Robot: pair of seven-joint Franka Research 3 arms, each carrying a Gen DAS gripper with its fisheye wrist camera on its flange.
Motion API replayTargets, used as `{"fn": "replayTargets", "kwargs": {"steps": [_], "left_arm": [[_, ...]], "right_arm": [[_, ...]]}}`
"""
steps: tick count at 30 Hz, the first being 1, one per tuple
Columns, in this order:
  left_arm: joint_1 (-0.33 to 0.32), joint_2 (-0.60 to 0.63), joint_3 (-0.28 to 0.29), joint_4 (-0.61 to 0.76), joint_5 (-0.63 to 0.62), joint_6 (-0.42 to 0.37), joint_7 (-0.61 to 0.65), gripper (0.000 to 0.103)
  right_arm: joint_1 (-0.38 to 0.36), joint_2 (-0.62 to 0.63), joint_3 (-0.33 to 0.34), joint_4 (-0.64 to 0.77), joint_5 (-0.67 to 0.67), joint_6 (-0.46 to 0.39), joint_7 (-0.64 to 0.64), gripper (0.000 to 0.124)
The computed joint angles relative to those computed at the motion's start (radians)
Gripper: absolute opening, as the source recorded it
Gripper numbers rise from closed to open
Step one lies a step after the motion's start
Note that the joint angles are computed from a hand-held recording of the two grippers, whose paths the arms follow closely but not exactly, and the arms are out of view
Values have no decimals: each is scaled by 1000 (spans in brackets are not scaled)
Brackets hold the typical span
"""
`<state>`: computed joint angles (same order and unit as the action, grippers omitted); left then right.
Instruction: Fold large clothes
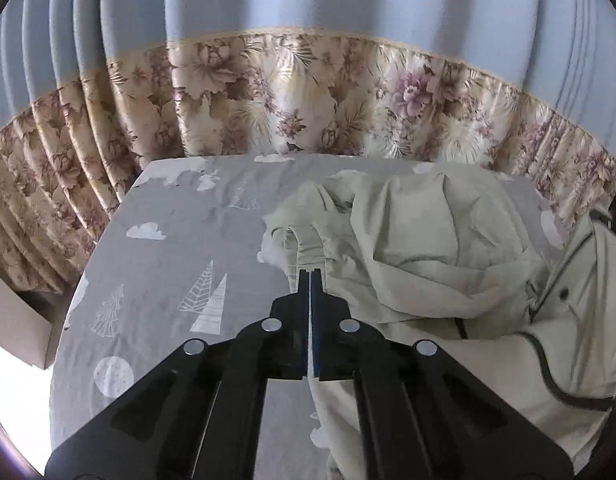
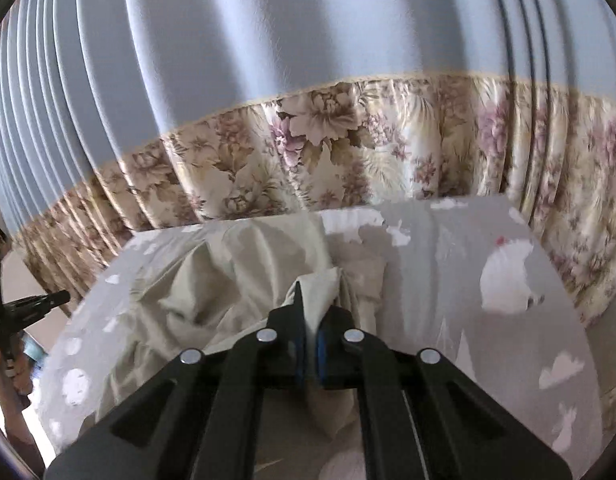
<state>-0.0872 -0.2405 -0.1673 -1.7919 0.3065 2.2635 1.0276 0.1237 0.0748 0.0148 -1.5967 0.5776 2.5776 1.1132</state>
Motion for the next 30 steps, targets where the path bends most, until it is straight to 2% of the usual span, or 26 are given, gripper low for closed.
{"fn": "replayTargets", "kwargs": {"steps": [2,3,4,6,9,13,18,20,21,22,24,25,27,30], "left_arm": [[-3,-35,-5,-53,14,-4,9,36],[-1,-62,-9,-91,27,-4,-3,64],[1,-91,-14,-129,37,-6,-26,77],[-19,-142,-2,-195,-5,-17,-9,78],[-46,-211,-1,-282,-67,-45,-25,87],[-93,-256,13,-349,-170,-67,-21,87],[-146,-304,-20,-401,-214,-107,-35,87],[-170,-311,-28,-413,-220,-113,-20,86],[-180,-311,-34,-417,-218,-116,-13,72],[-192,-299,-34,-413,-225,-131,0,45],[-203,-277,-28,-398,-244,-152,15,28],[-201,-272,-34,-389,-231,-156,20,14],[-203,-282,-21,-379,-238,-130,37,4],[-205,-298,31,-360,-295,-71,78,2]], "right_arm": [[4,-22,1,-36,-13,11,-13,4],[7,-46,-1,-77,-35,37,-7,4],[10,-67,-3,-111,-47,60,-3,4],[12,-128,-9,-200,-44,105,-5,4],[12,-214,-25,-316,-35,126,5,6],[-2,-288,-41,-423,-88,126,43,6],[0,-332,-73,-487,-69,111,37,7],[10,-335,-82,-493,-46,114,12,7],[13,-331,-82,-490,-40,118,5,7],[15,-331,-81,-491,-37,124,-2,7],[19,-331,-80,-490,-31,135,-20,6],[27,-331,-86,-488,-14,138,-39,5],[41,-331,-98,-476,27,124,-71,5],[72,-313,-131,-419,154,76,-153,5]]}}
